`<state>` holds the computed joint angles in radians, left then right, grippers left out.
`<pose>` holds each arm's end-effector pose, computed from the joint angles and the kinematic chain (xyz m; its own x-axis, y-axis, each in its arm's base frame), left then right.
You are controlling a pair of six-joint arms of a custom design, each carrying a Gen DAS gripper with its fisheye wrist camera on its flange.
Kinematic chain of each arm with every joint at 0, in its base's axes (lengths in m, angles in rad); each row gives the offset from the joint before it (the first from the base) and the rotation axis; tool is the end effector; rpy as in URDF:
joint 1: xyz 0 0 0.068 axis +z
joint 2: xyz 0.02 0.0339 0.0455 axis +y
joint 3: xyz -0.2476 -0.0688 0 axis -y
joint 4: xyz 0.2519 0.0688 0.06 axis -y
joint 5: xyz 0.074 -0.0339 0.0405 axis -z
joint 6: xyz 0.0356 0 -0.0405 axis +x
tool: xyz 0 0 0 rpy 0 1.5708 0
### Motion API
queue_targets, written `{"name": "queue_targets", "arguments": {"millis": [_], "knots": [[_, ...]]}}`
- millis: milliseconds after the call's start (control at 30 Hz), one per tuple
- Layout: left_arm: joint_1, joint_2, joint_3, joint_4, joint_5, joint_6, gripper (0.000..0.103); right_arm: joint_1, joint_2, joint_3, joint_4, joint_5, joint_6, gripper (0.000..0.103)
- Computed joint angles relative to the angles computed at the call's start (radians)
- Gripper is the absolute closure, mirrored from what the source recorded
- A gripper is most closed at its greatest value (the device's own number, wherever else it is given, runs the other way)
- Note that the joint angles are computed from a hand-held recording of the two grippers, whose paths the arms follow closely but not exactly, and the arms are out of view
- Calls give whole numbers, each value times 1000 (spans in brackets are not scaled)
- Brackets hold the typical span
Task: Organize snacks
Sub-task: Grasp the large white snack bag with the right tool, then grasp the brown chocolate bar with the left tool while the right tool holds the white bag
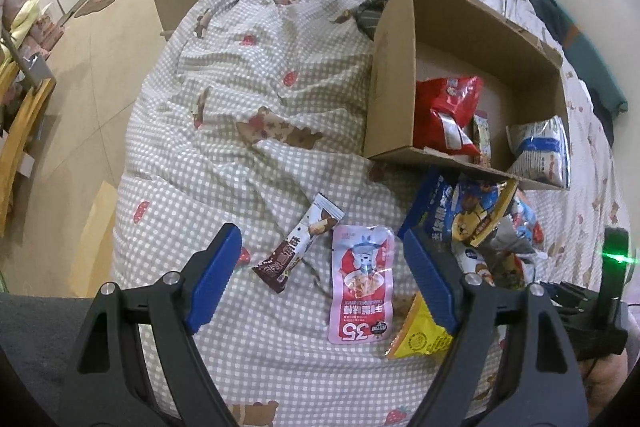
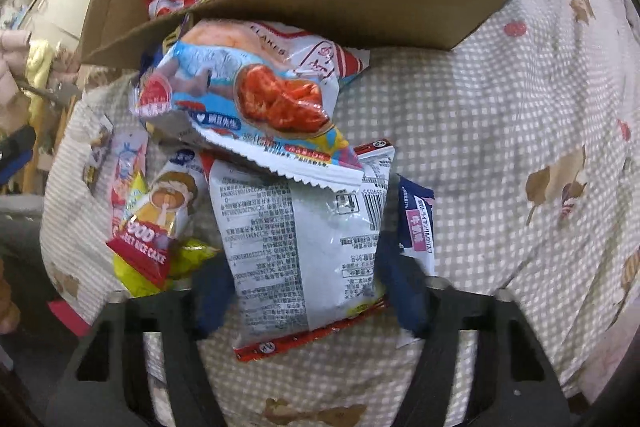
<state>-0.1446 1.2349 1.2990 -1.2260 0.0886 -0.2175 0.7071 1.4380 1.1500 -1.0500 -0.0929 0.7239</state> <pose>0.2266 -0.0362 0.3228 -0.9251 -0.0825 -0.3707 -0.0218 0.9860 -0.1651 0.2039 0.1786 0.2384 -0.9934 0.0185 -0.1131 -0.0069 0.9754 0.2204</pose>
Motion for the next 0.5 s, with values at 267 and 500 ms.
{"name": "queue_targets", "arguments": {"millis": [267, 500], "knots": [[-66, 4, 0, 6, -7, 6, 22, 22, -165, -36, -14, -57, 80, 60], [-52, 72, 72, -33, 17, 64, 22, 44, -313, 24, -2, -70, 57, 61]]}}
